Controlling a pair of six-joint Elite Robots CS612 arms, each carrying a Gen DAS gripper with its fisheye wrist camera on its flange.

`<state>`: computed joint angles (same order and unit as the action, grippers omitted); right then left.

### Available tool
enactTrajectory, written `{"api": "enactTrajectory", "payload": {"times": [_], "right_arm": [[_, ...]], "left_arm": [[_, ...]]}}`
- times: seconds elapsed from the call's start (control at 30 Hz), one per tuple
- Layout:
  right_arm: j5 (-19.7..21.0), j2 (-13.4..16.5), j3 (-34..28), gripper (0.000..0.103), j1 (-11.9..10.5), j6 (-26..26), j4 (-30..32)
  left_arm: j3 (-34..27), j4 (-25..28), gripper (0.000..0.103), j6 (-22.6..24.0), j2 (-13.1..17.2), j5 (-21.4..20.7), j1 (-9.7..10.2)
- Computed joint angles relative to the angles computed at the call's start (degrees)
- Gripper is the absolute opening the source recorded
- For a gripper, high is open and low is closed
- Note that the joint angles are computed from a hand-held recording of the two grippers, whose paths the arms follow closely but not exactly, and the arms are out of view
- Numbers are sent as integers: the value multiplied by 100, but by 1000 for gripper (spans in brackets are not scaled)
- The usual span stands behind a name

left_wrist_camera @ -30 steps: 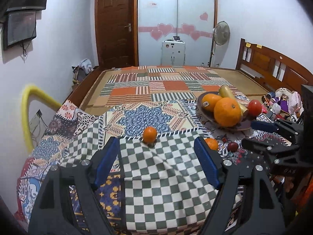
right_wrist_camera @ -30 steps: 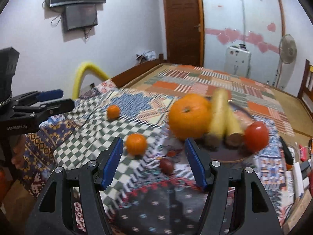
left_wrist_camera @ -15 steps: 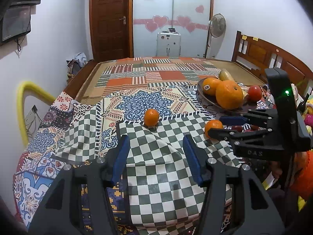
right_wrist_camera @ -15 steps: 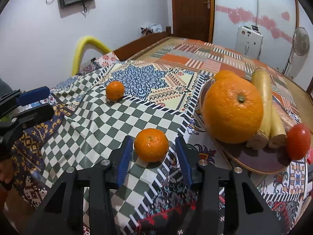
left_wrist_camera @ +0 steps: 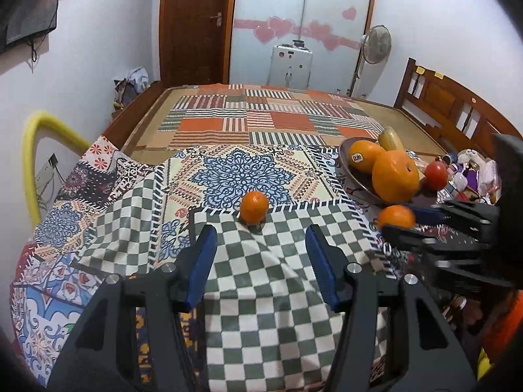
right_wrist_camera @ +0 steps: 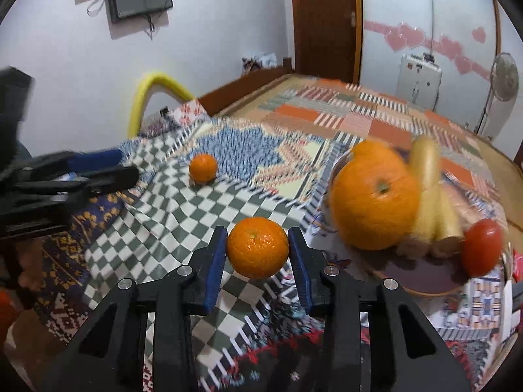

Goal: Organize fruits
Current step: 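Grasp a small mandarin with right gripper while left gripper grasps another mandarin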

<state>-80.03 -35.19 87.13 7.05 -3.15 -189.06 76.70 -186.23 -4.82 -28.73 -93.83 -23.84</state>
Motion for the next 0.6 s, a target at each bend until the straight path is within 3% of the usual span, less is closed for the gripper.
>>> {"api": "enactTrajectory", "payload": {"times": [0.23,0.37,0.6], "right_arm": [[-171,-228,368,35,-154,135,-738],[-370,-235,437,35,-253,228,-915],[-609,-180,492,35,-440,414,-954]], "left_arm": [[-507,534,57,93,237,354,-95],[-892,1004,46,2,417,409,-101],[-1434,1586,40,-117,690,637,-121]]}}
